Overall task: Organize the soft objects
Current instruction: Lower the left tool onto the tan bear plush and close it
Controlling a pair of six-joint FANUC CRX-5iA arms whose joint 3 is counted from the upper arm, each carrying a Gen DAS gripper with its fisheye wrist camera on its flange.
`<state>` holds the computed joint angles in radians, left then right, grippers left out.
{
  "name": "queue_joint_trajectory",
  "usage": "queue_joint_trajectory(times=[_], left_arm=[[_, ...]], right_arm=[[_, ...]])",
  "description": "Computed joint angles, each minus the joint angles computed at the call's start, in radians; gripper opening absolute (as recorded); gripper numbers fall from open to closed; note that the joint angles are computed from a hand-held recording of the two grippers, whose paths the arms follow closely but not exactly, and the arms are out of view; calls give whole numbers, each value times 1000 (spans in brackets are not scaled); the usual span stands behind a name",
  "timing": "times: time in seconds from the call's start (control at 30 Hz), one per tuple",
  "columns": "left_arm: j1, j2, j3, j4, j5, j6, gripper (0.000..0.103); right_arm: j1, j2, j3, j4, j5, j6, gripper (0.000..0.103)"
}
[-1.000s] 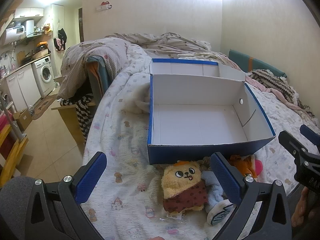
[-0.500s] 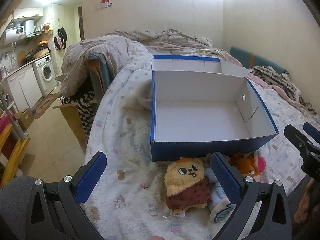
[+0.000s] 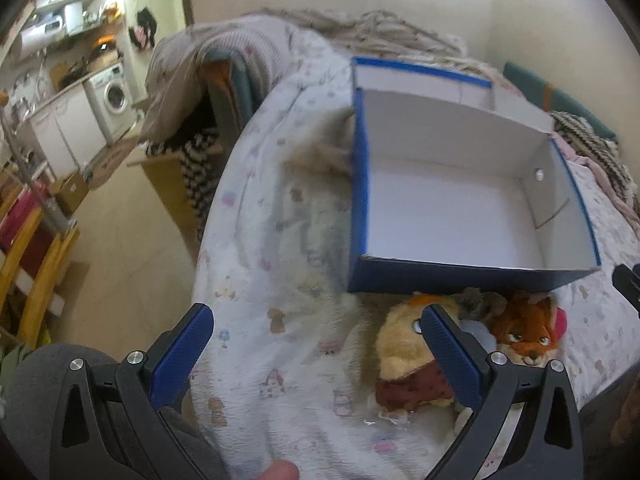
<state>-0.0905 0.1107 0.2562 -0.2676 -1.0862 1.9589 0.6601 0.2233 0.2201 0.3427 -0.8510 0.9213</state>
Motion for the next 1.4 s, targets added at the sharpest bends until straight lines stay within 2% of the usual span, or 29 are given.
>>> queue_joint_trajectory(times=[0.17, 0.27, 0.3, 0.4, 0.53, 0.63, 0.7, 0.87, 1.07, 1.2, 1.23, 1.27, 1.4], left_arm=[[46, 64, 50, 70, -79, -29, 103], [61, 131, 106, 124, -162, -79, 103], [65, 160, 131, 147, -200, -88, 103], [62, 206, 170, 193, -248, -72, 103], [16, 267, 248, 188, -298, -59, 103], [0, 354, 328, 225, -395, -66, 103], [-16, 399, 376, 200, -446, -52, 103], [-43, 464, 463, 165, -500, -44, 103], [-91, 557, 600, 129, -600, -111, 103], [-101, 561, 602, 98, -593, -103, 103], [-90, 560, 594, 111, -583, -96, 96], [-83, 554, 574, 123, -566, -90, 81], [-33, 519, 488, 217, -484, -130, 75]], right_arm=[[-34, 78, 107, -110, -128, 21, 103], [-47, 122, 167, -165, -204, 39, 103], [-50, 126, 172, -174, -210, 43, 103], [-50, 130, 172, -170, -219, 32, 103], [-57, 137, 184, -178, -227, 24, 103], [-61, 133, 182, -184, -224, 24, 103], [-66, 132, 183, -193, -220, 27, 103], [-79, 131, 193, -225, -224, 34, 103], [-95, 150, 224, -271, -266, 33, 103], [-94, 151, 226, -271, -269, 37, 103], [-93, 151, 227, -271, -269, 38, 103], [-93, 153, 228, -270, -270, 39, 103], [-94, 155, 233, -275, -274, 42, 103]])
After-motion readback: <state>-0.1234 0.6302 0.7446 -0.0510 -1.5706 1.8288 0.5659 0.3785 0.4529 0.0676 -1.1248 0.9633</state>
